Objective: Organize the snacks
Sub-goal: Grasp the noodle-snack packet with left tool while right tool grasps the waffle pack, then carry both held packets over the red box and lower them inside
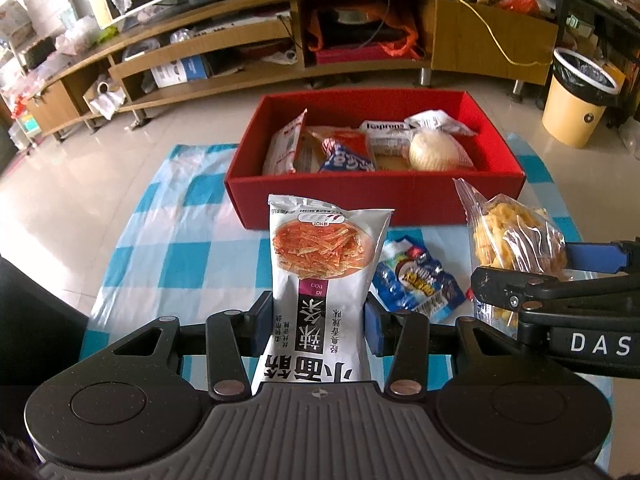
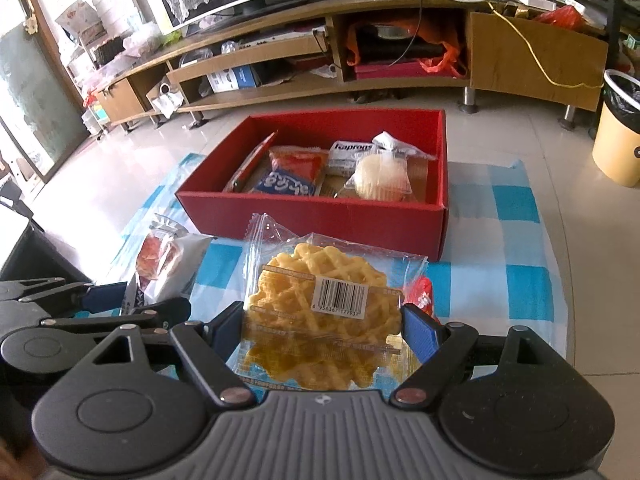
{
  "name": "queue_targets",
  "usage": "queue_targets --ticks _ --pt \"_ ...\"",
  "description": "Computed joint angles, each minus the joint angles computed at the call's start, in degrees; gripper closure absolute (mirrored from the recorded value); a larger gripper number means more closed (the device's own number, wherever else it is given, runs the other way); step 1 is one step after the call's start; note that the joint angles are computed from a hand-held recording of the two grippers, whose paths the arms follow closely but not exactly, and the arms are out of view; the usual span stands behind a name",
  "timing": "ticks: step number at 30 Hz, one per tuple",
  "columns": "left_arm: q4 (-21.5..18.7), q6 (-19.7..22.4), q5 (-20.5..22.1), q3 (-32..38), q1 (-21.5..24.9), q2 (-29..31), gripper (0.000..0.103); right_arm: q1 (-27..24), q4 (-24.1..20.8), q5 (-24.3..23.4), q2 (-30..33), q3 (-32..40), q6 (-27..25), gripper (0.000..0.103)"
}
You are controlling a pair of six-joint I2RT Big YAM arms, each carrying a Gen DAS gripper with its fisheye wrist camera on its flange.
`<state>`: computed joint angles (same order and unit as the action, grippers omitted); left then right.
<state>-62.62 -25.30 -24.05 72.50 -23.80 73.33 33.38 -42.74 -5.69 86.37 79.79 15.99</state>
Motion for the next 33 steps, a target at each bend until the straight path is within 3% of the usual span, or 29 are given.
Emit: queue_targets --ticks 33 --pt "5.32 1.27 -3.35 6.34 1.55 3.23 0.051 -1.25 4.81 2.95 1.31 4.83 2.27 0.024"
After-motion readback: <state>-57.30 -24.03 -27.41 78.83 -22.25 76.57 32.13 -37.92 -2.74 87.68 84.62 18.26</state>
